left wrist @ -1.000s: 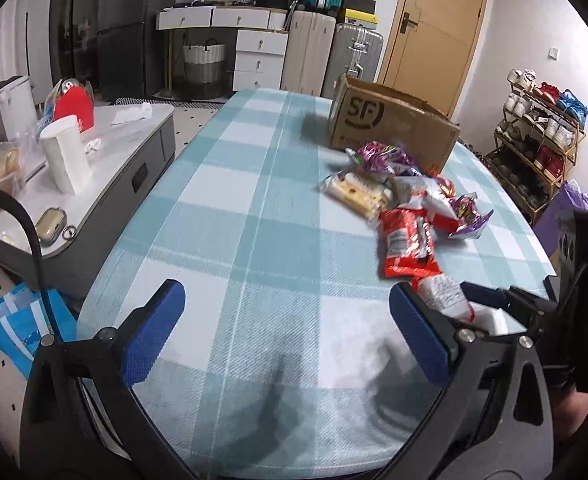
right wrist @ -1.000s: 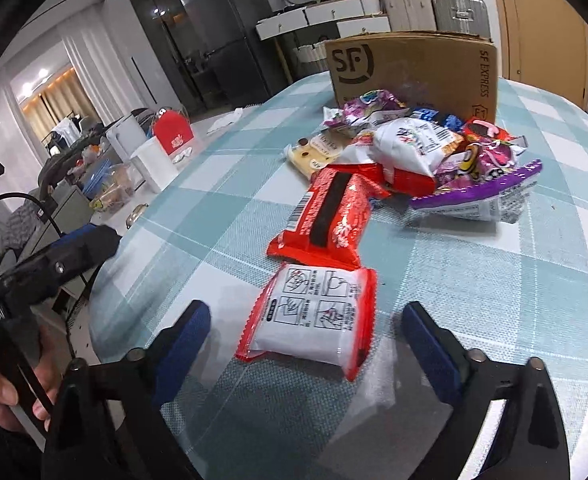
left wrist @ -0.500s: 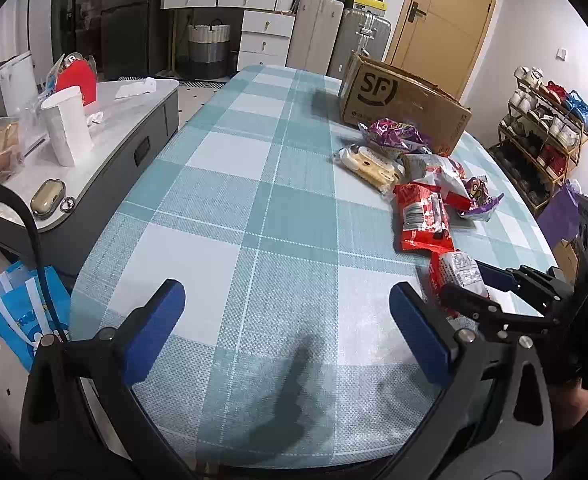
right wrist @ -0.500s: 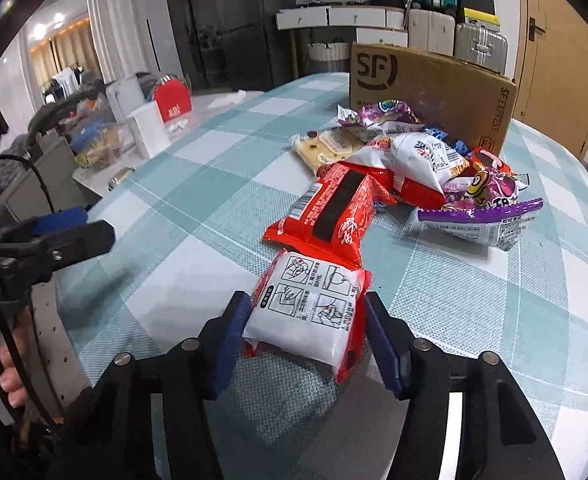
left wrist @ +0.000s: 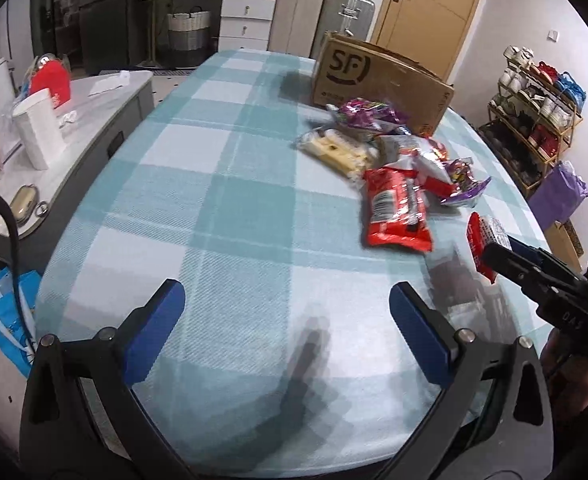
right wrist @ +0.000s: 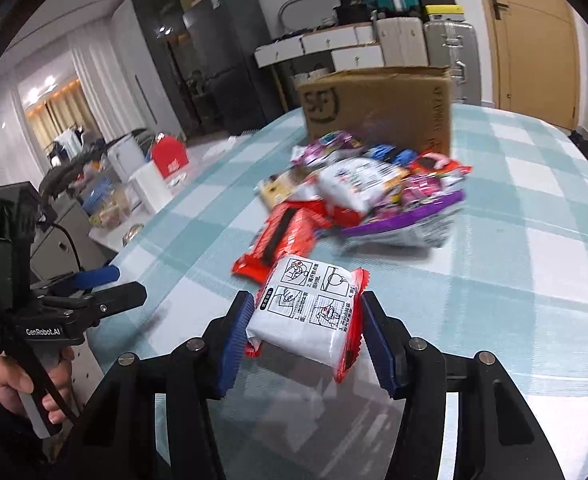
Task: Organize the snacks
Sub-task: 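Grasp the white wrapped pack with the right tool, then grasp the red-and-black biscuit pack with the left tool while the right tool holds its pack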
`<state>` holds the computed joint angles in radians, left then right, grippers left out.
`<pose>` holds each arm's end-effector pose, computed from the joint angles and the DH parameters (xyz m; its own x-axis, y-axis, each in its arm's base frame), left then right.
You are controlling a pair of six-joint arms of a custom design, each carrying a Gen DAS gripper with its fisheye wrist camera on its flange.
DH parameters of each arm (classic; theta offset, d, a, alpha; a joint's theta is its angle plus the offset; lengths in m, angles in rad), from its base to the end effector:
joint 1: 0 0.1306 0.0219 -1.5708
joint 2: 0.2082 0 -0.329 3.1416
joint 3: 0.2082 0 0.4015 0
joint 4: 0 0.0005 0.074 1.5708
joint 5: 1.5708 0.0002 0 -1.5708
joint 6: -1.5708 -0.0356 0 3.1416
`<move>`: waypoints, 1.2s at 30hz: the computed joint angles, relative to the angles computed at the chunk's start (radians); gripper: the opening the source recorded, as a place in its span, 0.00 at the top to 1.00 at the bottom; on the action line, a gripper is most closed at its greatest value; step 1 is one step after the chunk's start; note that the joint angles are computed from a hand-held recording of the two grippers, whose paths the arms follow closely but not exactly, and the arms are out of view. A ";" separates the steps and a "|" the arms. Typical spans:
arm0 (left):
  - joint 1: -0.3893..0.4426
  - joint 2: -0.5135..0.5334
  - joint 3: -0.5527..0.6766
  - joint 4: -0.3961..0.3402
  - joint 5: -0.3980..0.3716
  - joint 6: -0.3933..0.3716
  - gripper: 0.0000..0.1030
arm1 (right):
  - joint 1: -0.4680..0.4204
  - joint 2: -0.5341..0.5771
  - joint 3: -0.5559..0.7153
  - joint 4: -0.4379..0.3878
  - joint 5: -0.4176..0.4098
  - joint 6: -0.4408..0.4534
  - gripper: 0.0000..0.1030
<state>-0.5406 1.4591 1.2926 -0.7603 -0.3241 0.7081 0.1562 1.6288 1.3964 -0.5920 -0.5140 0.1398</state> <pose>0.4463 -0.2553 0.3052 -0.7315 -0.2800 -0.6217 -0.1999 0.9598 -0.1971 0.5607 0.1055 0.2783 -0.6533 -0.2257 -0.7227 -0.5617 0.7845 0.2628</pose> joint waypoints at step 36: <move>0.008 0.658 0.848 -0.384 0.066 -0.111 0.02 | -0.089 0.142 0.173 0.110 -0.051 0.001 0.46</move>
